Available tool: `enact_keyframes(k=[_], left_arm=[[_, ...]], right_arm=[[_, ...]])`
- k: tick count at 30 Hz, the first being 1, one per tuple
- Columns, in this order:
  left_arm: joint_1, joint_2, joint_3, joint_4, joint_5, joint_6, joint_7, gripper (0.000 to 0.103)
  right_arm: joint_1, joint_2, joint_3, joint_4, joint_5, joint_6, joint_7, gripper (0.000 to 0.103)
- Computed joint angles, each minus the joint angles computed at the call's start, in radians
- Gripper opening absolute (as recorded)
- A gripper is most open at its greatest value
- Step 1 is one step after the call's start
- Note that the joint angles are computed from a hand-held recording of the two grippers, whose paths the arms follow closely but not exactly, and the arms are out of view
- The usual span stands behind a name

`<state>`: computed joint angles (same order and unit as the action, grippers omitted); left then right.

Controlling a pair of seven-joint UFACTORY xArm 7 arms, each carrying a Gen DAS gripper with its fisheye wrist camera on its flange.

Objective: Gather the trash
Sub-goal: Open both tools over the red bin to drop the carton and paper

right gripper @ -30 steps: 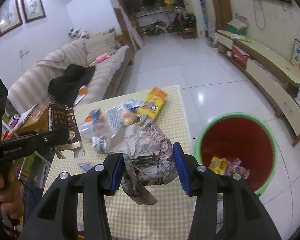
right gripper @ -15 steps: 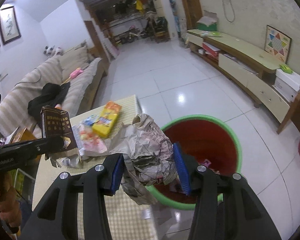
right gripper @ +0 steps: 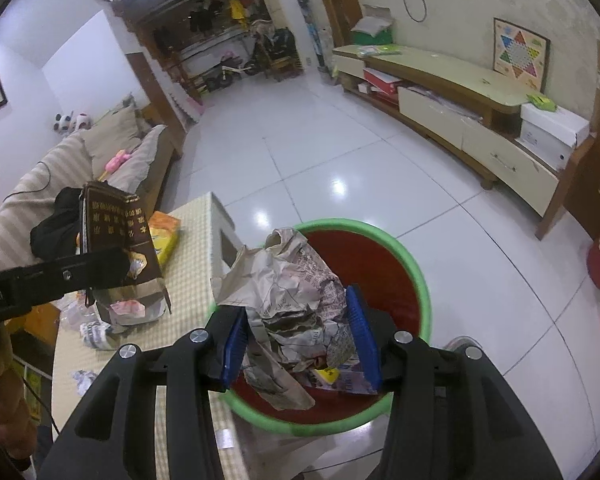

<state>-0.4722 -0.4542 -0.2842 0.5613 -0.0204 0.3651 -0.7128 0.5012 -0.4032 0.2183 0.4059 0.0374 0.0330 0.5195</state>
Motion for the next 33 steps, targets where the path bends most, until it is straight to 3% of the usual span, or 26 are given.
enact_keyframes(k=[12,18,21,24,26,27,29,33], left_arm=[[-0.024,0.118,0.035,0.039,-0.04,-0.046,0.068,0.019],[-0.017,0.131,0.032,0.047,-0.038,-0.053,0.083,0.019],[-0.021,0.129,0.038,0.04,-0.051,-0.063,0.089,0.021],[-0.018,0.108,0.043,0.02,-0.06,-0.074,0.085,0.04],[-0.014,0.085,0.048,0.002,-0.067,-0.079,0.083,0.06],[0.003,0.063,0.038,-0.012,-0.054,-0.08,0.067,0.064],[0.043,0.039,0.009,-0.016,-0.012,-0.062,0.031,0.081],[0.085,-0.046,-0.02,-0.052,0.053,-0.027,-0.024,0.094]], right_arm=[[0.024,0.074,-0.066,0.007,0.029,-0.045,-0.05,0.045],[0.0,0.109,-0.031,0.029,0.022,-0.046,-0.04,0.048],[-0.04,0.122,0.012,0.044,0.002,-0.035,-0.016,0.055],[-0.072,0.129,0.044,0.054,-0.025,-0.029,0.01,0.066],[-0.115,0.134,0.083,0.061,-0.055,-0.025,0.042,0.077],[-0.132,0.136,0.096,0.065,-0.071,-0.022,0.054,0.079],[-0.158,0.14,0.126,0.077,-0.103,-0.01,0.084,0.087],[-0.216,0.137,0.193,0.104,-0.188,0.026,0.163,0.091]])
